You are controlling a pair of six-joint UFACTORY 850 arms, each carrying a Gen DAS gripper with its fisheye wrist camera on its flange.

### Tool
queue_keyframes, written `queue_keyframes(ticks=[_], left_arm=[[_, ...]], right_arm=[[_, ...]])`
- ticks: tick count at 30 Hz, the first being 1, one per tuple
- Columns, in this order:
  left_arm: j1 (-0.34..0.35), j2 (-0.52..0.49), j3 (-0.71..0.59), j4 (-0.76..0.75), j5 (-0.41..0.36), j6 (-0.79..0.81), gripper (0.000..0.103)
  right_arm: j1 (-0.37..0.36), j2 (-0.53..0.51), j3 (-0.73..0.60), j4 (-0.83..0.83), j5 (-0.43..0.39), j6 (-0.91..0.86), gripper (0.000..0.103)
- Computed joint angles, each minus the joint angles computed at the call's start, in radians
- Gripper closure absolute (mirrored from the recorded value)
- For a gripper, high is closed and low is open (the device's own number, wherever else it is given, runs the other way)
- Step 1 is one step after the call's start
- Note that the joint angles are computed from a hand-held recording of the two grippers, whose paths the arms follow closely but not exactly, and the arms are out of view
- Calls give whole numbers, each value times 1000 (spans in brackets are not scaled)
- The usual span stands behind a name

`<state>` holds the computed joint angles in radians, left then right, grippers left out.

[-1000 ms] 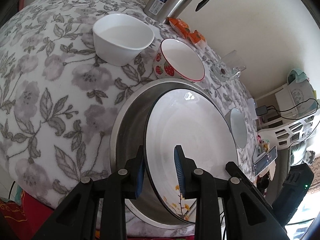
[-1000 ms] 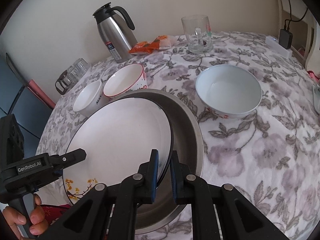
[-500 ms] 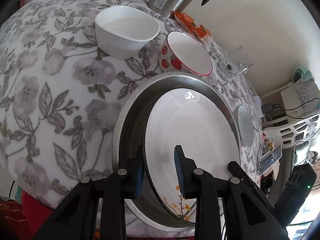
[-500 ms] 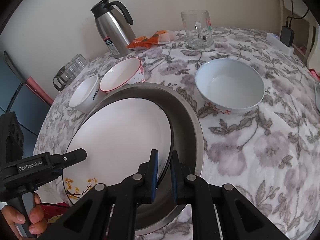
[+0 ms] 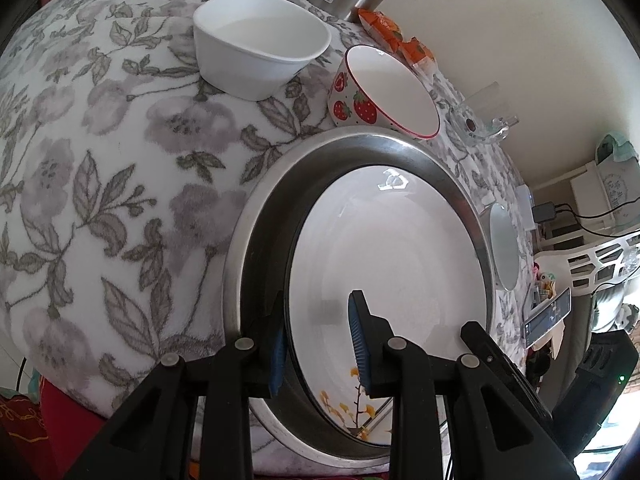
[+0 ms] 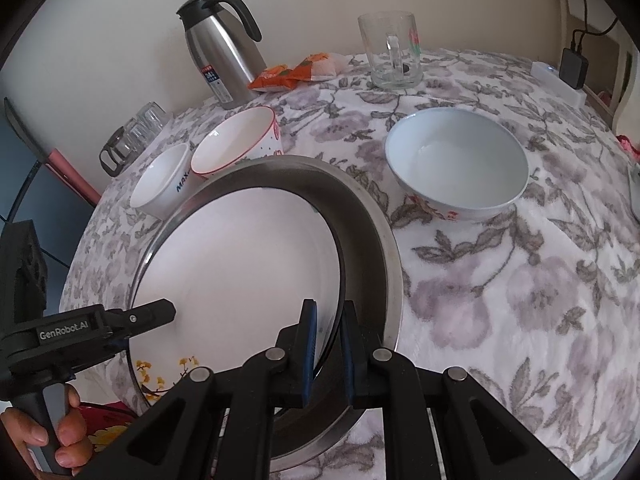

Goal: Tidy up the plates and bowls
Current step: 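Lower the white plate flat into the steel basin with both grippers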

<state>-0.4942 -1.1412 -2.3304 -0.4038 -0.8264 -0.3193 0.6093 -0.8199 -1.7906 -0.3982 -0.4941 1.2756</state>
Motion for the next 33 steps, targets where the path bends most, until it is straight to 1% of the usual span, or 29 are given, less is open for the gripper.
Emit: queue_keyframes(ticks=[9, 12, 17, 24, 29, 33], left_arm=[[-7, -18, -33, 42, -14, -23, 75], [-8, -19, -38, 48, -18, -26, 72], [-9, -24, -48, 59, -26, -35, 72], [-14, -26, -59, 90, -35, -42, 67], [-20, -14, -46, 125, -16, -53, 63], [-27, -19, -60, 161, -19, -68, 62]], right_arm=[[3, -6, -10, -3, -16, -8, 91], [4, -5, -11, 0, -20, -13, 90], [7, -8, -18, 3, -38, -27, 90], [9, -16, -34, 16, -60, -57, 90], [11, -22, -43, 18, -72, -63, 90], [15, -29, -60, 5, -101, -63, 90]])
